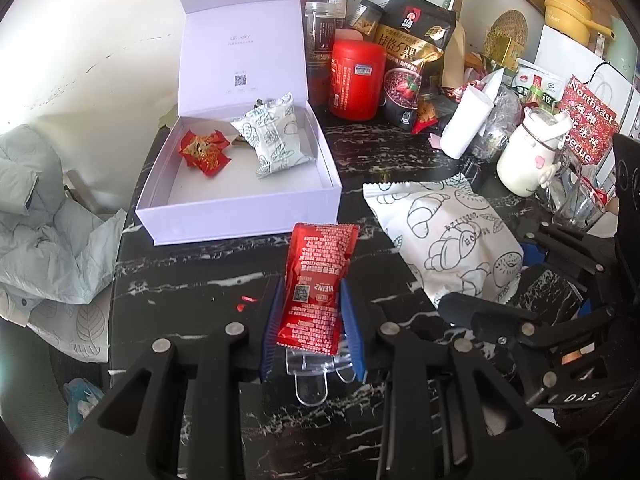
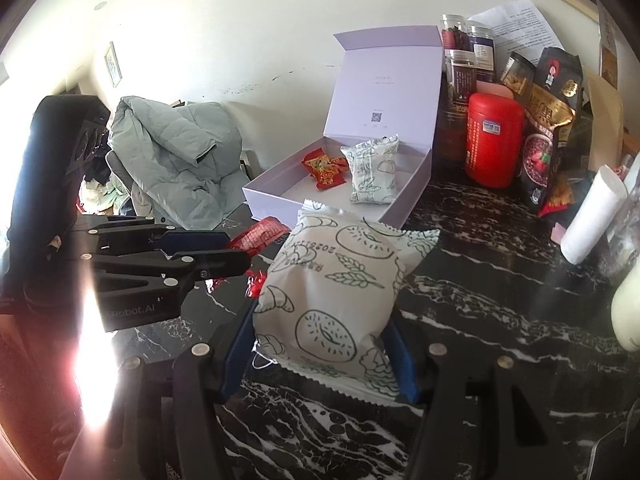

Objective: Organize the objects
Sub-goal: 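Lift and carry the sachet and pillow bag toward the lavender box with both tools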

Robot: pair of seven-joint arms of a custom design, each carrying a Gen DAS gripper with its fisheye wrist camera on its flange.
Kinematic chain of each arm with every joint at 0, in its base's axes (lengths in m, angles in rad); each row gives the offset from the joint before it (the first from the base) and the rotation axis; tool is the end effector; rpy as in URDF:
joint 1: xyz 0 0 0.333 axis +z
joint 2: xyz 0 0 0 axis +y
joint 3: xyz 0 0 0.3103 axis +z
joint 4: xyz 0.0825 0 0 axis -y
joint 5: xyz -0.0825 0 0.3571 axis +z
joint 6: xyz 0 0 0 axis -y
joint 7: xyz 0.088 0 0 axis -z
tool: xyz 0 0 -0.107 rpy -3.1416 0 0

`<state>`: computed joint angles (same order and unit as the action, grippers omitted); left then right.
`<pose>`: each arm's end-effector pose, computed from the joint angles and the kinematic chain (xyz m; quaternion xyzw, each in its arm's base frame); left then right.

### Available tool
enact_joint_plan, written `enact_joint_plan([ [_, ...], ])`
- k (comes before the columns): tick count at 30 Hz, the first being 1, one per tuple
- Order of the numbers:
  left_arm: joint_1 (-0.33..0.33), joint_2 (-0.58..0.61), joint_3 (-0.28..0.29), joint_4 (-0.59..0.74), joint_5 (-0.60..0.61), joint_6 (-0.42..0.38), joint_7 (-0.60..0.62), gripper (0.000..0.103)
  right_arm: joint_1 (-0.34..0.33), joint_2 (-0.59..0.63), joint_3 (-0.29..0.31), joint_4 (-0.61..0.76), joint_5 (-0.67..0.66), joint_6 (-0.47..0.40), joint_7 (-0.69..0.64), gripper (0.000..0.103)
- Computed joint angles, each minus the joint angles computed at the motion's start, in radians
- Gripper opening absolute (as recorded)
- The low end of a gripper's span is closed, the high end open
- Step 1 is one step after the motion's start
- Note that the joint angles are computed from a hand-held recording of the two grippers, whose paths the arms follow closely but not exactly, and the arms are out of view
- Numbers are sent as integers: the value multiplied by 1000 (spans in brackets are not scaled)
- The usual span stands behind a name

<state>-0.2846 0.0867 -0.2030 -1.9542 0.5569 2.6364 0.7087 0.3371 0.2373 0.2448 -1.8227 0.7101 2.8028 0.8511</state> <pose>0.5216 -0.2878 0.5054 -0.6550 0.6738 -0.2618 0.2202 0.5570 0.3134 0.4931 -0.8200 0.3889 -0.0887 0.4104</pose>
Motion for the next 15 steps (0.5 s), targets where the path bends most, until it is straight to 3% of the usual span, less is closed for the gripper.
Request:
enact_joint_plan([
  [15, 29, 95, 45, 151, -52, 9, 150, 27, 10, 192, -3, 318, -165, -124, 74, 61],
])
